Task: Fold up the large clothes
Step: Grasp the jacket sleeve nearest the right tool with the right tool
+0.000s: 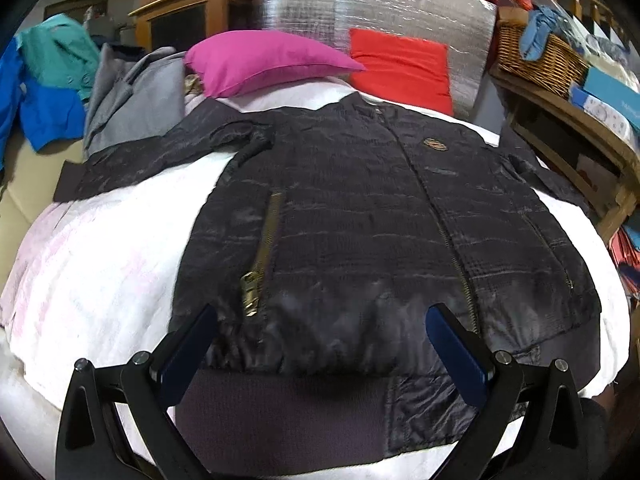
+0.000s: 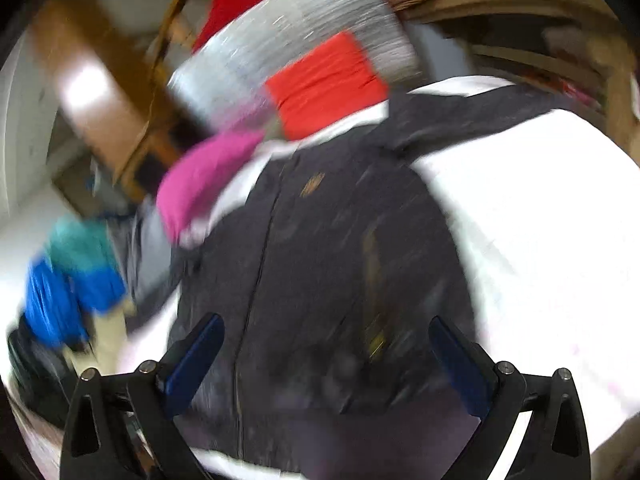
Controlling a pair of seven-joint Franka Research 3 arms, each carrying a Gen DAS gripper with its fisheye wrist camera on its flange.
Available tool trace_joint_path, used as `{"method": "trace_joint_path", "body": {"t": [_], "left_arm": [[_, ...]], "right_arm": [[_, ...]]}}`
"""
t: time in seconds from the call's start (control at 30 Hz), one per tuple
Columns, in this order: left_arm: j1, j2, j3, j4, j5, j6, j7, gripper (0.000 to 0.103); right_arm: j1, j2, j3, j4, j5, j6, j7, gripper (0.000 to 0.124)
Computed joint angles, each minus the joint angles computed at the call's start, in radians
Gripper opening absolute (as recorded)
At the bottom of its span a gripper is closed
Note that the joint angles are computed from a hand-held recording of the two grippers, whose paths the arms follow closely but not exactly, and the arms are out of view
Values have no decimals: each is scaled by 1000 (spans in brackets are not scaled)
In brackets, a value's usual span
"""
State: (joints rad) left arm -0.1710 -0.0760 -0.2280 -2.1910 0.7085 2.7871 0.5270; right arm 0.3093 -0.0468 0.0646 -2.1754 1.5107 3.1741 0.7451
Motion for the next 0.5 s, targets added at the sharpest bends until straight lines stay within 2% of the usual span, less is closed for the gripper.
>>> {"method": "trace_joint_path", "body": {"t": [0.03, 0.17, 0.23, 0.3, 0.37, 0.43, 0.5], "left_arm": [[-3, 22, 0, 23, -11, 8, 15, 103], [-18, 116, 8, 130, -16, 17, 36, 103], [-36, 175, 21, 201, 8, 10, 30, 103], [-57, 241, 42, 276, 41, 8, 9, 103], [-76, 286, 64, 322, 54, 7, -5, 103], [-91, 315, 85, 343, 65, 8, -21, 103], [-81, 330, 75, 352, -7, -13, 28, 103]], "right_arm": [[-27, 0, -31, 22, 56, -34, -36, 103], [-140, 52, -107, 113, 126, -172, 9, 102], [-205, 118, -132, 186, 103, -237, 97, 97], [-258, 183, -137, 254, 47, -272, 212, 79], [-307, 274, -143, 347, -29, -311, 337, 72], [-348, 374, -146, 452, -106, -348, 459, 71], [-368, 442, -141, 527, -170, -356, 532, 71]]}}
